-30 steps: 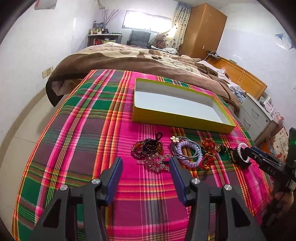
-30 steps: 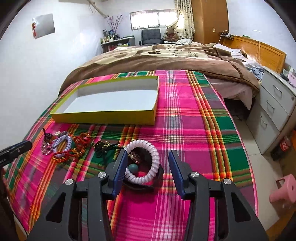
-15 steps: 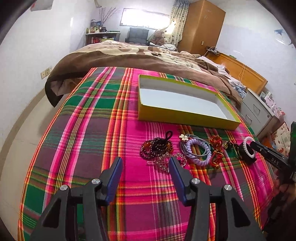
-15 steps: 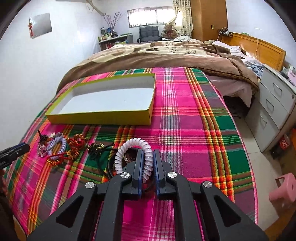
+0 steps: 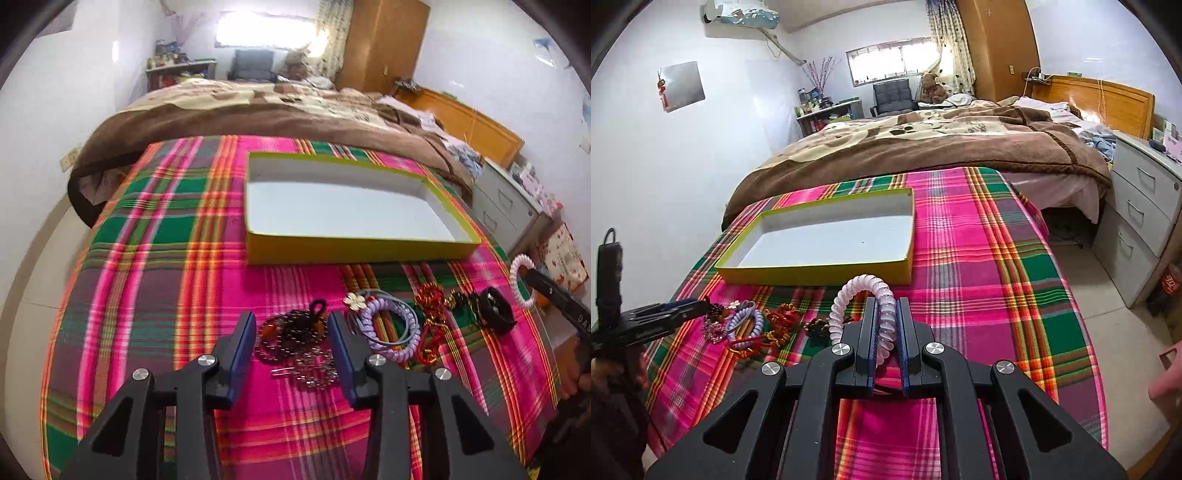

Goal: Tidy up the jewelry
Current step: 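Grasp the white coiled hair tie with the right gripper while the left gripper grasps the dark beaded bracelet, then carry the hair tie and beaded bracelet over the white box with both grippers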

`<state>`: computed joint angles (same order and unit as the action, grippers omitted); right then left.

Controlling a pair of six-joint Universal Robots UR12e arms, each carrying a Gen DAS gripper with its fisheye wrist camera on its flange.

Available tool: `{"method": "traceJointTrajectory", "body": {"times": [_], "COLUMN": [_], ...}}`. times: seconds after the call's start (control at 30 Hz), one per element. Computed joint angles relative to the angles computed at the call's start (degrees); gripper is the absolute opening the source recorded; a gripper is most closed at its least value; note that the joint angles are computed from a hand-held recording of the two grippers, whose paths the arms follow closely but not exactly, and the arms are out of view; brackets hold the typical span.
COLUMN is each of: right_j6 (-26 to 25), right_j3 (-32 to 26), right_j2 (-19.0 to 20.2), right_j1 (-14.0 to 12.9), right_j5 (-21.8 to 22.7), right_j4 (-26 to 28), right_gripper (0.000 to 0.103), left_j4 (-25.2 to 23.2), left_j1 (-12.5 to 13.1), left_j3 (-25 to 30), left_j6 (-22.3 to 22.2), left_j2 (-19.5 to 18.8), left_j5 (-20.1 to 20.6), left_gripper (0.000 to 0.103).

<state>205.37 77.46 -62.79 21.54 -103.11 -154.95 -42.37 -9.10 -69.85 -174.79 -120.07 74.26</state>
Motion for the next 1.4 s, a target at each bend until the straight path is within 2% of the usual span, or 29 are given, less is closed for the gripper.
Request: {"method": "traceJointTrajectory", "body": {"times": [0.1,0.3,0.43,0.57,0.6,0.67,1.03,1.4], "right_j6": [0.3,0.3,0.3,0.2,0.2,0.1,0.1,0.2], "right_j3": [0.0,-0.2,-0.4,-0.5,-0.5,-0.6,-0.8,-0.8], "right_j2": [0.1,0.4,0.6,0.7,0.7,0.7,0.9,0.8], "right_j1": [0.1,0.2,0.3,0.4,0.4,0.4,0.7,0.6], "right_j5": [0.3,1.0,1.3,1.5,1.6,1.4,1.2,1.3], "right_j4": [-0.3,-0.3,-0.5,-0.6,-0.6,-0.3,-0.1,-0.6], "right_gripper": [0.010,0.010,0.010,0.010,0.010,0.010,0.010,0.010], "left_j4": [-2.6,-3.0,-3.0,-3.0,-2.8,-2.5,-0.3,4.0], "left_j1": [-0.4,-1.1,-0.8,-1.2,-1.3,-1.4,-1.4,-0.9], "left_j3": [1.6,3.3,3.3,3.3,3.2,3.1,2.0,-0.3], "left_j6": [0.6,-0.5,-0.8,1.0,1.5,1.6,1.8,1.1], "left_j2": [-1.0,-2.3,-2.4,-2.4,-2.4,-2.3,-1.9,-0.4], "left_j5": [0.9,5.7,5.6,6.7,6.9,7.2,7.5,5.7], "left_gripper": [0.041,0.042,0.042,0.040,0.037,0.025,0.008,0.007]}}
